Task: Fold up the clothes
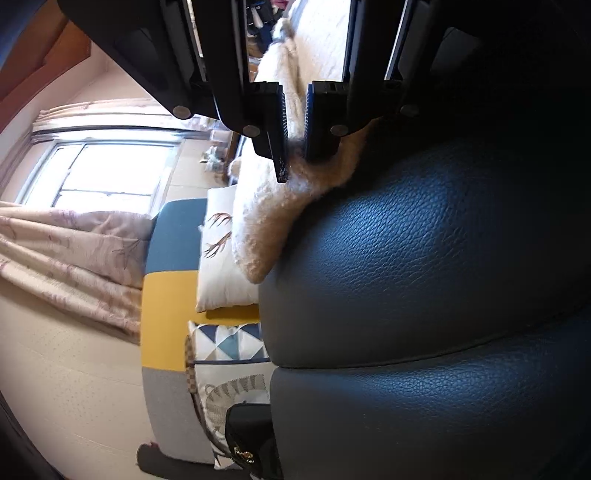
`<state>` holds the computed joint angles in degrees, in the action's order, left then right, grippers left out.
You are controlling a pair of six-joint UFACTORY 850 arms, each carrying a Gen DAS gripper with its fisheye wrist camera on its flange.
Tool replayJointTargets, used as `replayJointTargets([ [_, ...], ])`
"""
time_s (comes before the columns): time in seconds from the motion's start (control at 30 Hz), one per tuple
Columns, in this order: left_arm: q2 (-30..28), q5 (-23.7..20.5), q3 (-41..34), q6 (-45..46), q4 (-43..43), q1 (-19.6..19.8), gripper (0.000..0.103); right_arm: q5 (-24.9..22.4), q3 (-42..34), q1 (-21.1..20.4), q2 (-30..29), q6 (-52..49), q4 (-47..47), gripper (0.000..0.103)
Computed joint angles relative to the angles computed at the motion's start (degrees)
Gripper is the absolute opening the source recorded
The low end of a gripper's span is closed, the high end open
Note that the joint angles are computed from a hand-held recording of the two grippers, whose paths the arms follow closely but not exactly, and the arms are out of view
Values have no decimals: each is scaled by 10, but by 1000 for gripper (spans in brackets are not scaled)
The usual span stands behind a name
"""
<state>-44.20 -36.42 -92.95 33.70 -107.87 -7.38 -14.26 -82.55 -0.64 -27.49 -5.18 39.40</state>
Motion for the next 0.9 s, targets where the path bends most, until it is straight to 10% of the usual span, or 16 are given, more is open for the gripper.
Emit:
replayJointTargets([
  [0.3, 52, 18, 21, 12, 90, 6, 23, -49, 19, -60, 5, -128, 233, 27],
  [0.6, -53, 15, -206, -128, 342, -21, 24, -109, -84, -47, -64, -60, 74, 31],
  [0.73, -132, -12, -334, -261, 496, -34, 24, -134, -136, -20, -83, 15, -103, 12],
  [0.9, -132, 20, -341, -347, 644, -43, 24, -112, -159, 2, -76, 28, -197, 11],
])
